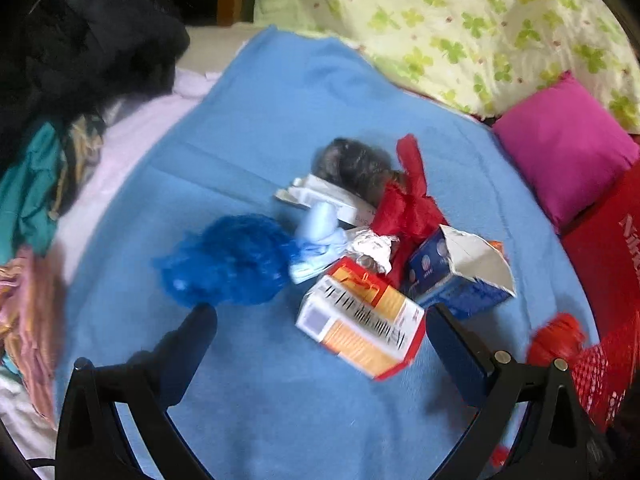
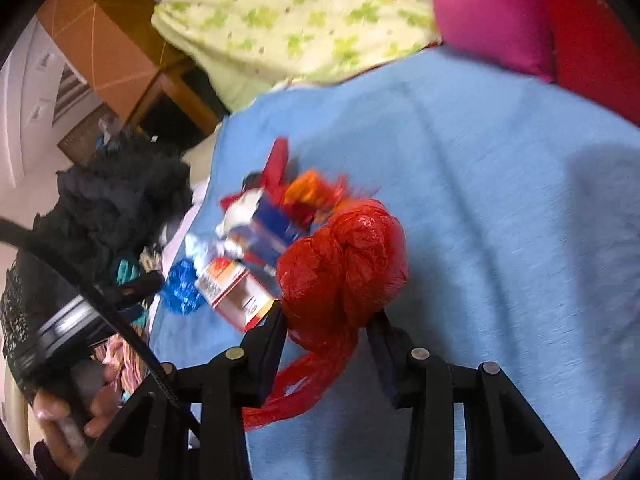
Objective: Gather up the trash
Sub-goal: 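Grasp the red plastic bag with the right tool while the left tool reaches the white-orange box, then drop the red bag into the red basket with the right tool while the left tool drops the box there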
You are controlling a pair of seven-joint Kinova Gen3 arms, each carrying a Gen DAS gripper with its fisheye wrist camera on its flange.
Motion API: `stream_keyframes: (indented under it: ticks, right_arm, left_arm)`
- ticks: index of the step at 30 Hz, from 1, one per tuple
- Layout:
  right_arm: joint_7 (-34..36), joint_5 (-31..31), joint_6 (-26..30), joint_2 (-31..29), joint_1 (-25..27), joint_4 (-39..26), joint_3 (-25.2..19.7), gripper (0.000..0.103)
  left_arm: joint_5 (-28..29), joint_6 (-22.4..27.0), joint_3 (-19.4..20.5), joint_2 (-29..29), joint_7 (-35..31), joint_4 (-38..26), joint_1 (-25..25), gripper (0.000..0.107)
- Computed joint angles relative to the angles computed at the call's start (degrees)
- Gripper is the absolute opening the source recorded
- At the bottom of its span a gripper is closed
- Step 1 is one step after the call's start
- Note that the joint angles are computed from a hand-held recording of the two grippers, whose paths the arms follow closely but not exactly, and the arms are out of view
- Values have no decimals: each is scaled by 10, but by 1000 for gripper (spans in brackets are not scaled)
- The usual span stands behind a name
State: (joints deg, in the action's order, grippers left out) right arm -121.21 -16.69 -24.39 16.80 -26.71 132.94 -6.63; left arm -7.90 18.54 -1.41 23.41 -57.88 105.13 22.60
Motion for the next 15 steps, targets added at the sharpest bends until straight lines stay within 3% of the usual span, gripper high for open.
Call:
stream_keyframes:
  ticks: [3,8,13,15]
  right_arm:
    - [-7,3,-7,-25,14,23,1,43]
    - [10,0,-21,-46,19,43,9,43]
    - [-29,46,-22,-59,60,54,-6,43]
    - [-16,35,-21,-64,54,62,-1,43]
  left_arm:
    - [15,40,9,32,8,-42,-5,103]
    - [46,54,30,63,15,-78,-18,103]
    - [57,93,30,97,35,-108,-10,103]
    - [75,94,49,104,26,-103,-29,90]
